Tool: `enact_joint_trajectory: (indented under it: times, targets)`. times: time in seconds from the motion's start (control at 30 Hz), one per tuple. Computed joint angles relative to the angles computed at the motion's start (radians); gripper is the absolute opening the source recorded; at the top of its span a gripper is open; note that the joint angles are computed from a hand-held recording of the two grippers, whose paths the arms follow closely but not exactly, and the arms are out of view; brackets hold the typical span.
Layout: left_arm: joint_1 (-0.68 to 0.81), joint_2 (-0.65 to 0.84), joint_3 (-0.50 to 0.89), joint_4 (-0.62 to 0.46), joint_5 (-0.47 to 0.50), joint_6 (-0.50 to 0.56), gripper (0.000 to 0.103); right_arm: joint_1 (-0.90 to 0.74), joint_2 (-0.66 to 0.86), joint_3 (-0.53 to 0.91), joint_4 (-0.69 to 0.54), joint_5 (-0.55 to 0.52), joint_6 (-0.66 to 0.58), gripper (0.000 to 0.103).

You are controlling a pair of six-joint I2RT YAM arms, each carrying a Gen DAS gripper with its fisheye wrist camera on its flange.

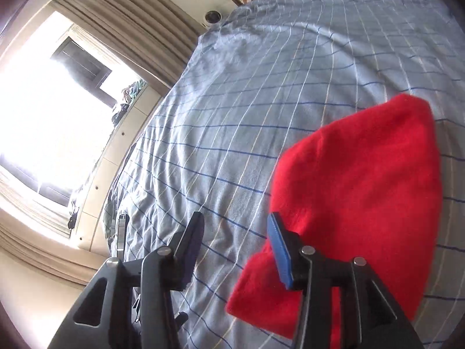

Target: Fold small clothes

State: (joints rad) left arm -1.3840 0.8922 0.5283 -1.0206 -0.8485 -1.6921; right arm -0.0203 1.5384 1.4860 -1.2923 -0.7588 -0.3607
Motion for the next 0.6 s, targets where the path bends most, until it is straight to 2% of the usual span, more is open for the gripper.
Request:
enact_joint_trajectory:
  times: [0.07,0.13,0.23,0.33,0.37,0.43,0.5,0.53,0.6]
  targets:
    - [-0.004,-0.005,-0.002,-0.005,0.0,-0.006,0.102,-0.054,-0.074,-0.013,0.005,0.114,-0.071,0.05]
    - [-0.002,-0.002,-0.003,-0.003,0.002,-0.004,0.102,-0.084,-0.153,-0.089,0.058,0.243,-0.149,0.05]
    - [0.003,0.04,0.008,0.002,0.005,-0.003,0.102,-0.081,-0.231,-0.28,0.136,0.304,-0.215,0.05]
    - [-0.002,0.09,0.043,-0.025,0.022,-0.008,0.102,0.018,-0.376,-0.52,0.337,0.36,-0.18,0.052]
    - [-0.007,0.1,0.067,-0.053,0.034,-0.013,0.102,0.043,-0.427,-0.568,0.387,0.377,-0.166,0.057]
    - [-0.049,0.114,0.128,-0.138,0.029,-0.057,0.102,0.018,-0.456,-0.56,0.384,0.327,-0.157,0.057]
    - [-0.105,0.123,0.194,-0.215,-0.018,-0.093,0.102,-0.13,-0.443,-0.477,0.265,0.18,-0.219,0.057]
    - [-0.108,0.125,0.223,-0.226,-0.039,-0.073,0.102,-0.227,-0.442,-0.438,0.2,0.113,-0.287,0.057]
    - [-0.051,0.119,0.261,-0.145,-0.043,0.08,0.102,-0.371,-0.449,-0.402,0.126,0.064,-0.419,0.06]
